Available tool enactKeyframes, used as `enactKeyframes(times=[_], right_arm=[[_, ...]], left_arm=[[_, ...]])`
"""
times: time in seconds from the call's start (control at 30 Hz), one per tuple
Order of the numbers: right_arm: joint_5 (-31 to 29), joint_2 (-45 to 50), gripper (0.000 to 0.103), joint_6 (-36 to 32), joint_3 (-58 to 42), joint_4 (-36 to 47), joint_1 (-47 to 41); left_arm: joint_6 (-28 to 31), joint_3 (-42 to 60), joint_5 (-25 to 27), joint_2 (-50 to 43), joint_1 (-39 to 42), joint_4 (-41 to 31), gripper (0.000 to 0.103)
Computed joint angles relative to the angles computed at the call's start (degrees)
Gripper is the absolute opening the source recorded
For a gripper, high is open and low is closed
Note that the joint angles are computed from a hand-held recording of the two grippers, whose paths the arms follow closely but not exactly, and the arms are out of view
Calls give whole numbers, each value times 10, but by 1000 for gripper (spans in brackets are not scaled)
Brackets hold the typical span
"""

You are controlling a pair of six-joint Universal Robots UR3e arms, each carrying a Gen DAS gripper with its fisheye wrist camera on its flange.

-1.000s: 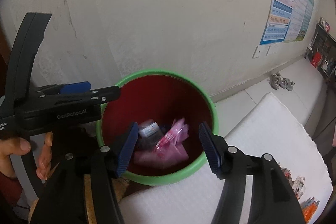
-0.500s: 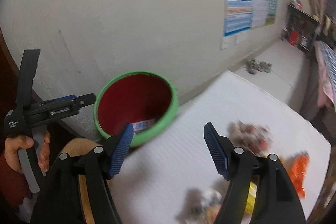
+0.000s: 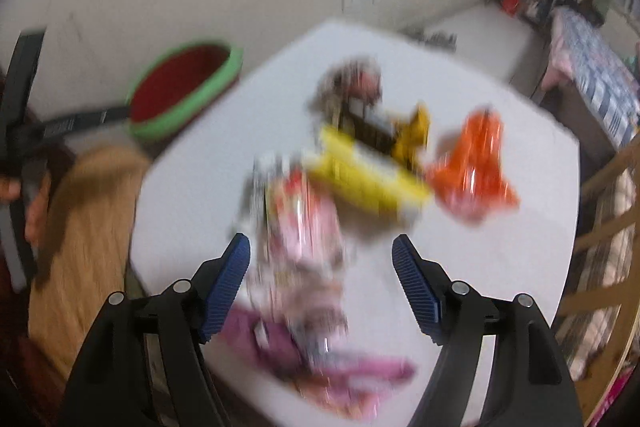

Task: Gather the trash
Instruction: 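Move both grippers back over the table of wrappers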

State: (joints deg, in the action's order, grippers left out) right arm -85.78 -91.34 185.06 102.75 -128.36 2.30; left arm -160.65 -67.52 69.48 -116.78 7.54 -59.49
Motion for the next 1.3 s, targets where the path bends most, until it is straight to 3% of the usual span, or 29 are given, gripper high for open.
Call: enactKeyframes(times=[0.13, 0.23, 0.27, 0.3, 0.33, 0.37, 0.43, 0.6, 0.67, 0.8, 0.87, 0.97, 1.07, 1.13, 1.3], right_arm=[[30, -37, 83, -68, 58, 50, -10], [-1, -12, 83, -96, 64, 69, 33], [-25, 6, 78, -107, 62, 70, 59], [-41, 17, 63, -113, 60, 70, 73], [-61, 28, 58, -121, 62, 65, 91], [-66, 33, 40, -133, 66, 62, 102], [-54, 25, 37, -137, 72, 64, 100], [62, -99, 34, -143, 138, 90, 3], [106, -178, 34, -128, 178, 96, -62], [117, -290, 34, -66, 236, 80, -181], [93, -294, 34, -20, 244, 49, -206], [114, -313, 35, 29, 266, 24, -247], [109, -295, 35, 75, 271, -14, -230], [111, -287, 35, 83, 273, -27, -227], [128, -267, 36, 89, 301, -71, -226]], left_arm=[[2, -8, -1, 1, -25, -7, 73], [9, -12, 0, 4, -43, -11, 73], [13, -14, 2, 5, -51, -12, 73], [15, -16, 2, 7, -55, -13, 73], [20, -18, 3, 8, -62, -16, 73], [24, -19, 6, 8, -68, -19, 73], [31, -24, 11, 10, -79, -22, 73], [45, -30, 12, 11, -103, -33, 73], [52, -28, 10, 8, -117, -39, 73], [51, -14, 6, -11, -140, -53, 73], [38, -3, 13, -27, -151, -54, 73], [1, 32, 23, -55, -163, -74, 73], [-17, 53, 8, -62, -174, -92, 72], [-15, 47, -1, -56, -181, -86, 72], [-21, 129, -20, -107, -202, -164, 69]])
